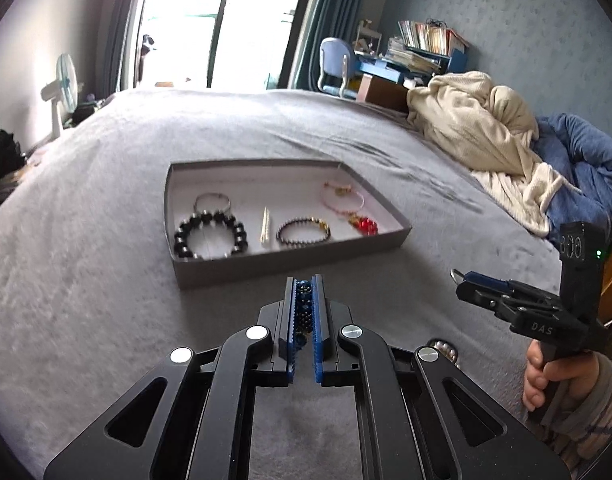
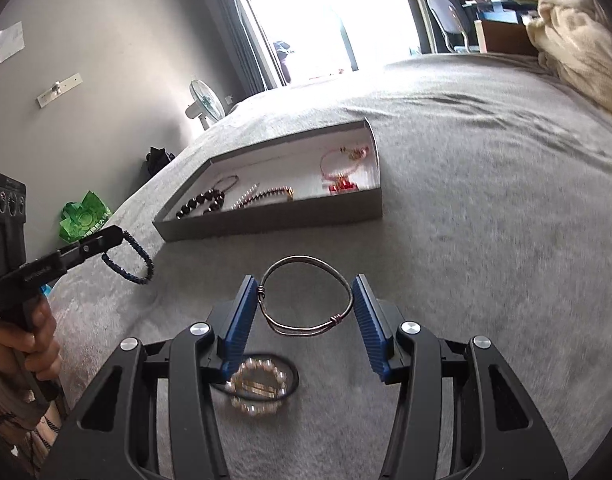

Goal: Organize jewelry
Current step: 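Carry the blue bracelet and silver bangle into the tray and open both grippers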

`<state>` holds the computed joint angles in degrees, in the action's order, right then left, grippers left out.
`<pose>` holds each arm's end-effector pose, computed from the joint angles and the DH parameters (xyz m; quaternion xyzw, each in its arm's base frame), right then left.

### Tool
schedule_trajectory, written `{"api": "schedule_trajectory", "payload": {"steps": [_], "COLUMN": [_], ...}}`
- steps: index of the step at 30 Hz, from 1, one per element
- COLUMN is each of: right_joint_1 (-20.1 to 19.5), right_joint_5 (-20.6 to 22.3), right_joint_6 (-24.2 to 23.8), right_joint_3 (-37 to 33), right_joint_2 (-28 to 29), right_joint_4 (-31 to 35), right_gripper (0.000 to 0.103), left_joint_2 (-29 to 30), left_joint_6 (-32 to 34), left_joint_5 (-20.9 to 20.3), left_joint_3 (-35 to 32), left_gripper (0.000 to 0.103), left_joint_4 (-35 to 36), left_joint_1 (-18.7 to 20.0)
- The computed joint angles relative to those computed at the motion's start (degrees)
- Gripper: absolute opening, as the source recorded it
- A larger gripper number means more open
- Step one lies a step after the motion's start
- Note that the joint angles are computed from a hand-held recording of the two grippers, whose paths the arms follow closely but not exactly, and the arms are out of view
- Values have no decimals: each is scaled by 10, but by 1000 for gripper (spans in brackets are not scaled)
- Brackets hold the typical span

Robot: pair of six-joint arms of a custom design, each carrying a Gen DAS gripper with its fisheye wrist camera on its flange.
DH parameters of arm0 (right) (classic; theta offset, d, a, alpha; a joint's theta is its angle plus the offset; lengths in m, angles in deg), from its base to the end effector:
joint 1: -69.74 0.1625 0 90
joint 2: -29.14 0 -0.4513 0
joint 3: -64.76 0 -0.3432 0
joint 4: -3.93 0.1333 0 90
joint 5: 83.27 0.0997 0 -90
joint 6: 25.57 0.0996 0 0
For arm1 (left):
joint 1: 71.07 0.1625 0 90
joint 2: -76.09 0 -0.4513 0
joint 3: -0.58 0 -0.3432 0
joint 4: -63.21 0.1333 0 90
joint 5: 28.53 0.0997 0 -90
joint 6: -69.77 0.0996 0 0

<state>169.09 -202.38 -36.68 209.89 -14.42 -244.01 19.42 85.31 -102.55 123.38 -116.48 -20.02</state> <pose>0.1464 -0.3670 0.1721 0.0347 -0.8607 0.4537 0.2285 -0.1997 -0.5027 0.1778 0.4186 0.8749 -0.2256 0.0922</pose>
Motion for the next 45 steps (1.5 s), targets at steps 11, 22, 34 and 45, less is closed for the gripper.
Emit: {"api": "schedule_trajectory", "payload": {"steps": [11, 22, 34, 45], "right_joint_1": [10, 7, -3, -18], "right_joint_5": [-5, -5, -2, -17], "right_joint_6": [-25, -55, -84, -80], "right_joint_3": [-58, -122, -217, -325], "right_joint_2": [-29, -48, -47, -21], "right_joint_4": [87, 176, 289, 418], "right_gripper": [49, 49, 49, 49], "left_joint_2": [2, 23, 79, 154], "left_joint_6": [4, 2, 28, 58], "left_joint_5": [-7, -14, -17, 8], "left_joint_3": [-34, -81, -184, -300], "left_gripper": [7, 7, 7, 7], "left_joint_4": [10, 32, 75, 139], "left_joint_1": [10, 19, 22, 24]}}
